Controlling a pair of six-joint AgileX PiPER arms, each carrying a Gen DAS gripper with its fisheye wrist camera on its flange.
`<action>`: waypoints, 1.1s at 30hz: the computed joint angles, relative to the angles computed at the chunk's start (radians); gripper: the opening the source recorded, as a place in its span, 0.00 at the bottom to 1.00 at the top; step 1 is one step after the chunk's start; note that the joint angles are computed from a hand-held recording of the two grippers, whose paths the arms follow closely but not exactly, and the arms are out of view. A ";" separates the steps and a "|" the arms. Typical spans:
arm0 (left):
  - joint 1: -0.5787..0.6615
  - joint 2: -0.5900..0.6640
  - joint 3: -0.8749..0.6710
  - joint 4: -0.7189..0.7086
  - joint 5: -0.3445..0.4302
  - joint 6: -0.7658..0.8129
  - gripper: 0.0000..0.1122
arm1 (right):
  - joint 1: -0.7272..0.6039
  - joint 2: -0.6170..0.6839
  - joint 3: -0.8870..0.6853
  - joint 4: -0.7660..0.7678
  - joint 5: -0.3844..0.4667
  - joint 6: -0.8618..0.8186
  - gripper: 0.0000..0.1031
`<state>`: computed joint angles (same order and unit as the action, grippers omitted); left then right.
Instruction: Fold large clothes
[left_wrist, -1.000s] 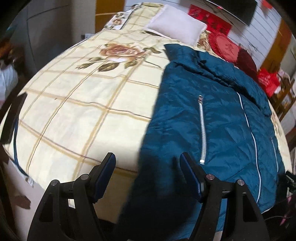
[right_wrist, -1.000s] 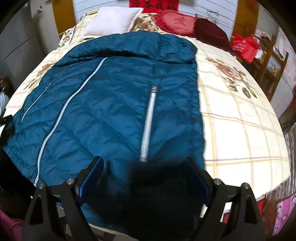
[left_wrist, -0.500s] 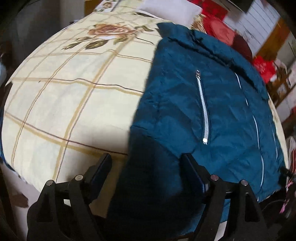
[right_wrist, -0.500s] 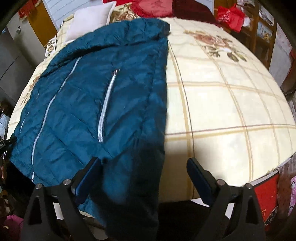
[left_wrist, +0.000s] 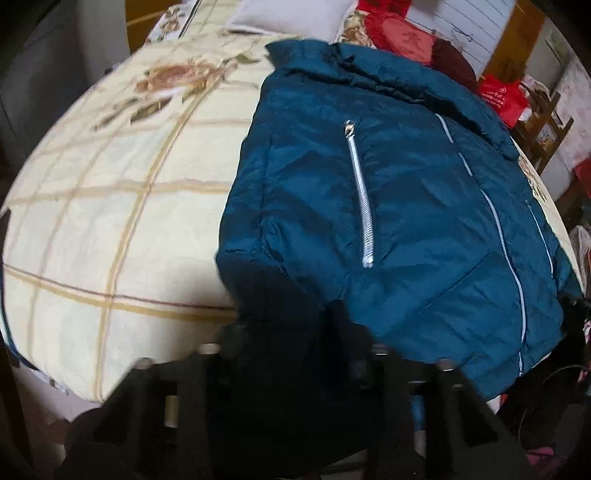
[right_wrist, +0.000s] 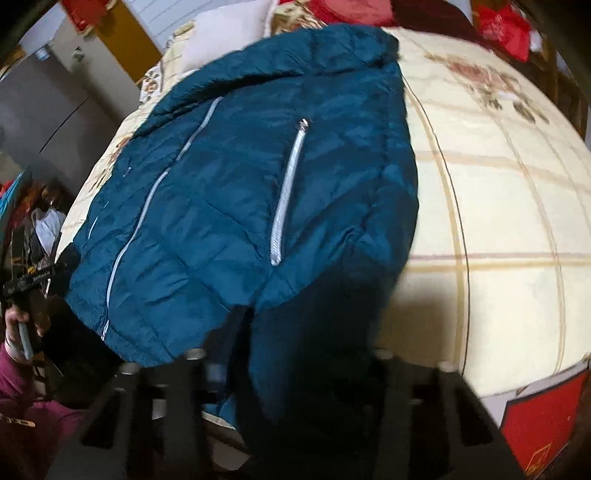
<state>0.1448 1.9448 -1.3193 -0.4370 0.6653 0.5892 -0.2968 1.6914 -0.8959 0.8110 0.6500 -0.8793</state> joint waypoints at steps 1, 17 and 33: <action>-0.003 -0.011 0.002 0.000 -0.005 0.005 0.32 | -0.009 -0.007 -0.008 0.020 0.018 -0.013 0.26; 0.079 0.001 -0.276 -0.218 0.194 0.013 0.28 | -0.138 0.012 -0.272 0.266 0.242 -0.065 0.23; -0.039 0.395 -1.128 0.034 0.345 -0.435 0.28 | -0.040 0.332 -0.933 0.051 0.209 0.310 0.22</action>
<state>0.1061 2.3394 -2.4476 -0.4029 1.0106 0.1537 -0.3372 2.0236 -1.8292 0.8622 0.8585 -0.5697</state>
